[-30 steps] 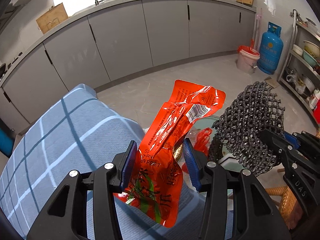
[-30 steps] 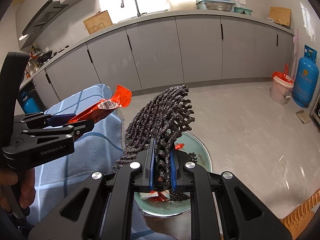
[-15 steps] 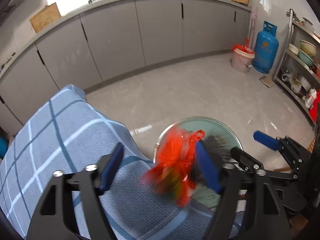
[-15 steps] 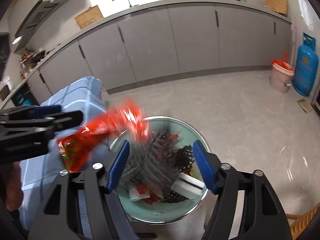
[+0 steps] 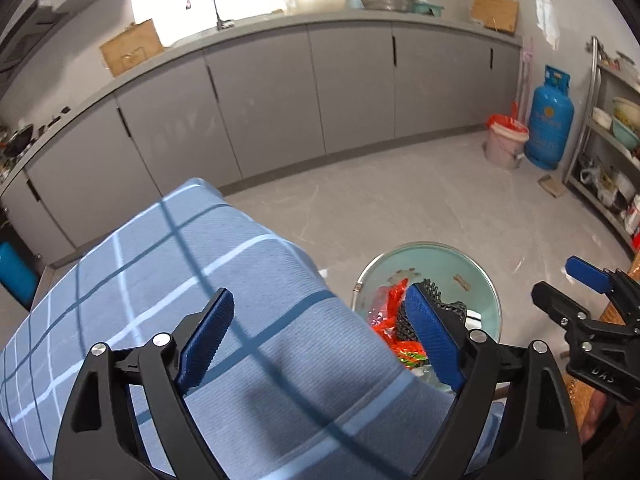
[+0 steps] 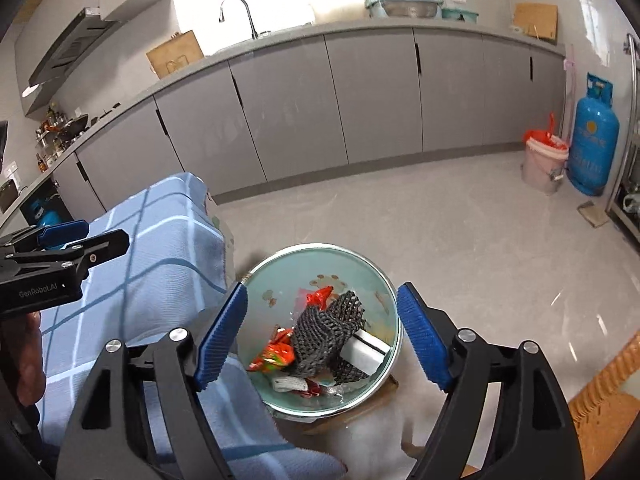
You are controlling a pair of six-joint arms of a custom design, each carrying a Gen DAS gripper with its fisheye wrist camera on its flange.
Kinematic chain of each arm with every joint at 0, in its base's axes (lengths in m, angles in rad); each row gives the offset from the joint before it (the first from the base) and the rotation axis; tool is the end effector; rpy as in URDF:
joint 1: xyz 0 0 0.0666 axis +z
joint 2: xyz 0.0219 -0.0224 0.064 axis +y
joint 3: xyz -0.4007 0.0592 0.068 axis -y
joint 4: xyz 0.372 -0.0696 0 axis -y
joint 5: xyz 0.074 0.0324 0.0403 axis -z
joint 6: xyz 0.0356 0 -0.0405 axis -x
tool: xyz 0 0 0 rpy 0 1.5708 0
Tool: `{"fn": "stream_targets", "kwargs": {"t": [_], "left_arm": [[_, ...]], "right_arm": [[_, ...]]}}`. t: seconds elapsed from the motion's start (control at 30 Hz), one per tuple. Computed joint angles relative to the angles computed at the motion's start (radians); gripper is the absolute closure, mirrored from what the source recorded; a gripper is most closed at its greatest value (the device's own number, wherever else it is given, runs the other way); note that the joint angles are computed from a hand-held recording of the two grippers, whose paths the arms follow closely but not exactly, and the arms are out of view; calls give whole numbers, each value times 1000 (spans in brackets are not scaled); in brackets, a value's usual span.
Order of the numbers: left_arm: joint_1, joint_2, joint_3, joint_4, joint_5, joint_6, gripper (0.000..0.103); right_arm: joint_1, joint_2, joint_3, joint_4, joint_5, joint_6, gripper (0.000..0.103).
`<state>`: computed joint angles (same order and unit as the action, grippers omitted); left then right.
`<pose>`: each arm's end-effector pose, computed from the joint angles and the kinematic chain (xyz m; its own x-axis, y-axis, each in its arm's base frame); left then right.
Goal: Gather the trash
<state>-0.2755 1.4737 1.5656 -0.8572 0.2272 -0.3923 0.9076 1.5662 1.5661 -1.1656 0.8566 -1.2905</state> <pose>0.4783 -0.1440 0.4947 -0.4549 0.5157 -0.7260 0.6442 0.7535 0.1315 0.3282 0.3758 0.4421 -0.4764 0.4127 -0.7764 0.4517 0.8725 0.1866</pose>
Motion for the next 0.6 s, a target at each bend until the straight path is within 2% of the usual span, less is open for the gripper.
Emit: {"fn": "stream_targets", "kwargs": {"t": [0.43, 0.6], "left_arm": [[101, -80, -8, 0, 95, 12, 16], [123, -93, -6, 4, 125, 22, 12]], "right_arm": [[83, 75, 194, -164, 105, -18, 24], [98, 99, 254, -238, 127, -37, 23]]}}
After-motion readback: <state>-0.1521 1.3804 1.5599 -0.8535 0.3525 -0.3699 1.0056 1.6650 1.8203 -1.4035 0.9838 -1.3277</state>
